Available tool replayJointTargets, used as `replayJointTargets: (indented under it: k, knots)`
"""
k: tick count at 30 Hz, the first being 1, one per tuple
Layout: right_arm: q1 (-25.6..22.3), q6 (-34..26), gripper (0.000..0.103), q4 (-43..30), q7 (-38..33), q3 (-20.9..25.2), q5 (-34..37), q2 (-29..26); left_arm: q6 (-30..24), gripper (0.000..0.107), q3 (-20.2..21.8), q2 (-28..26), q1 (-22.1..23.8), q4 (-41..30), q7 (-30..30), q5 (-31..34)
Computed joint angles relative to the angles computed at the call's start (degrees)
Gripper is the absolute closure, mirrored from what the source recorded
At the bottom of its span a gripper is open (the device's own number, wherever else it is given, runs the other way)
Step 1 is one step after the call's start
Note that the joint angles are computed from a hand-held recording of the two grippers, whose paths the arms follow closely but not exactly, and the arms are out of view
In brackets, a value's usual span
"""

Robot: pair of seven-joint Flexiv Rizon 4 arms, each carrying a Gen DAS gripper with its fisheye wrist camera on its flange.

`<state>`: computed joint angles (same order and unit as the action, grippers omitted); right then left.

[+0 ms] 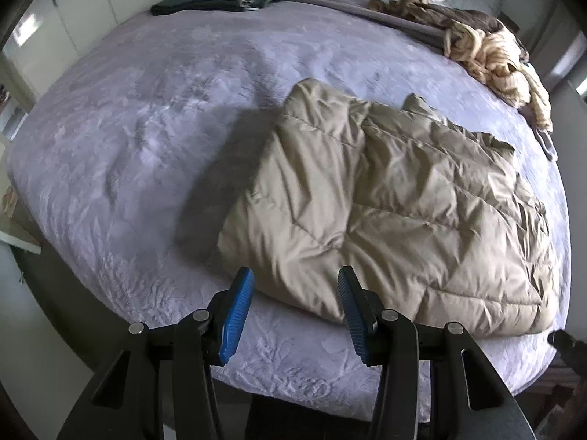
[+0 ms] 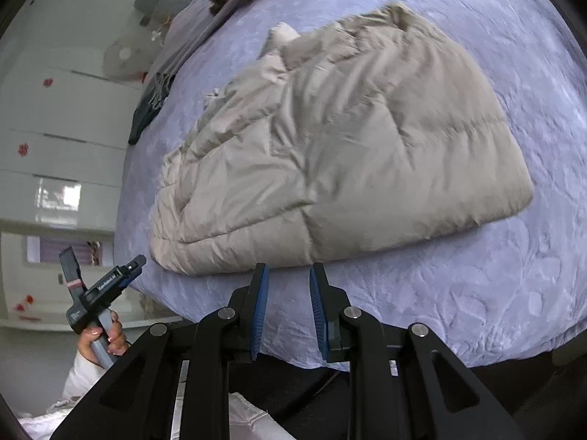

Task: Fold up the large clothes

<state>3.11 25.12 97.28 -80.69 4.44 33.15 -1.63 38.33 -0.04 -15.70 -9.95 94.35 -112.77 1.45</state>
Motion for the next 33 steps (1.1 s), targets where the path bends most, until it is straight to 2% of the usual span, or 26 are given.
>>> replayJointTargets:
  k: [4, 12, 13, 14, 16, 28, 33]
  knots:
    - [1.48, 2.86, 0.077, -0.33, 1.15, 0.95, -2.63, -0.79, -1.39, 0.057, -0.60, -2.34, 1.09, -3.06, 4.47, -1.23]
    - [4.78, 5.60, 0.077, -4.42, 8.91, 3.07, -6.51, -6.82, -5.31, 0.057, -0.44, -8.03, 2.96, -10.54, 13.86, -2.81]
    - [5.14, 5.71, 0.077, -5.14, 9.99, 3.32, -6.85, -7.67, -5.67, 0.054, -0.42, -8.65, 3.18, -11.23, 14.84, -3.15]
    - [5.46, 5.48, 0.077, -5.89, 10.88, 3.56, -7.33, -8.50, -5.75, 0.032, -0.42, -9.25, 3.45, -11.78, 15.85, -3.58]
    - [6.14, 4.74, 0.077, -7.23, 12.55, 3.94, -9.08, -9.94, -4.42, 0.009, -0.06, -9.86, 3.52, -12.03, 16.58, -3.74]
    - [8.93, 1.59, 0.076, -9.45, 25.44, 4.94, -16.81, -15.06, -6.06, 0.008, -1.19, -15.28, 6.35, -15.32, 25.65, -9.80]
    - [9.52, 1.40, 0.057, -10.06, 26.65, 5.67, -17.77, -15.78, -8.09, 0.008, -0.23, -17.44, 6.11, -17.13, 25.12, -9.80]
